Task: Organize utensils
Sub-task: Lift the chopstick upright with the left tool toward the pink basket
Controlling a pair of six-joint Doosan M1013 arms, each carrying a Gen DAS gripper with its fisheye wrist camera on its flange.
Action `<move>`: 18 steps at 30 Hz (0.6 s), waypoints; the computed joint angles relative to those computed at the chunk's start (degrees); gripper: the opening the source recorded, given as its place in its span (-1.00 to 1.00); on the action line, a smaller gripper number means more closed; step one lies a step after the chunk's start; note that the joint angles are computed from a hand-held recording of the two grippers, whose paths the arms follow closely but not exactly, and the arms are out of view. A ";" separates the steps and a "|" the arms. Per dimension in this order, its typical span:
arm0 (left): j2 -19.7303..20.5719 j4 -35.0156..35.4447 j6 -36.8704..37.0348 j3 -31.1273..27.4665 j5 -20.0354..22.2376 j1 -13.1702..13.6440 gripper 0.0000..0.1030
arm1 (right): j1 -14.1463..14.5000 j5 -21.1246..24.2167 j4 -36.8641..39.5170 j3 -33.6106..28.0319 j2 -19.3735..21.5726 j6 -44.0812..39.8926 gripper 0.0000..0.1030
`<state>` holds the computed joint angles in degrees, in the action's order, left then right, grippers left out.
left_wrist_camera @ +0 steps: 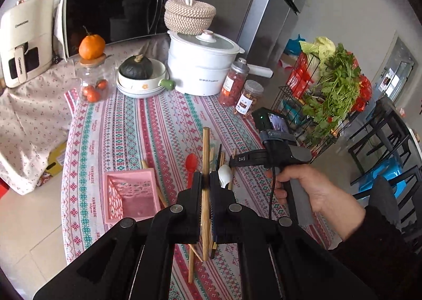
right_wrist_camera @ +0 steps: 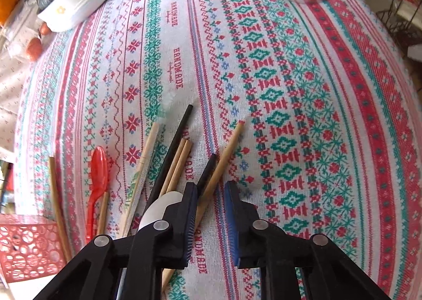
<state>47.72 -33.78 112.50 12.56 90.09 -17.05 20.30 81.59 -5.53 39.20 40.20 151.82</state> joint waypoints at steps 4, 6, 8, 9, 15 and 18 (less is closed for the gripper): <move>0.84 -0.01 -0.18 -0.75 1.62 0.54 -0.90 | 0.55 8.78 -1.20 -6.13 3.22 -1.64 -0.79; 0.68 -0.07 -0.03 -0.18 1.83 0.78 -0.90 | 0.75 10.28 -1.53 -7.18 3.77 -2.03 -0.79; 0.81 -0.33 -0.06 -0.40 1.98 0.97 -0.90 | 1.01 10.97 -2.38 -8.03 4.32 -2.70 -0.75; 0.50 -0.24 0.28 0.18 1.50 0.99 -0.90 | 1.31 11.84 -3.25 -9.13 4.98 -3.57 -0.73; -1.90 0.53 2.10 4.88 -2.39 1.06 -0.90 | 2.68 10.55 -7.77 -9.23 5.38 -2.69 -0.90; -3.41 0.32 3.39 7.71 -4.73 1.42 -0.90 | 3.06 5.07 -8.34 -3.54 2.09 -0.14 -0.91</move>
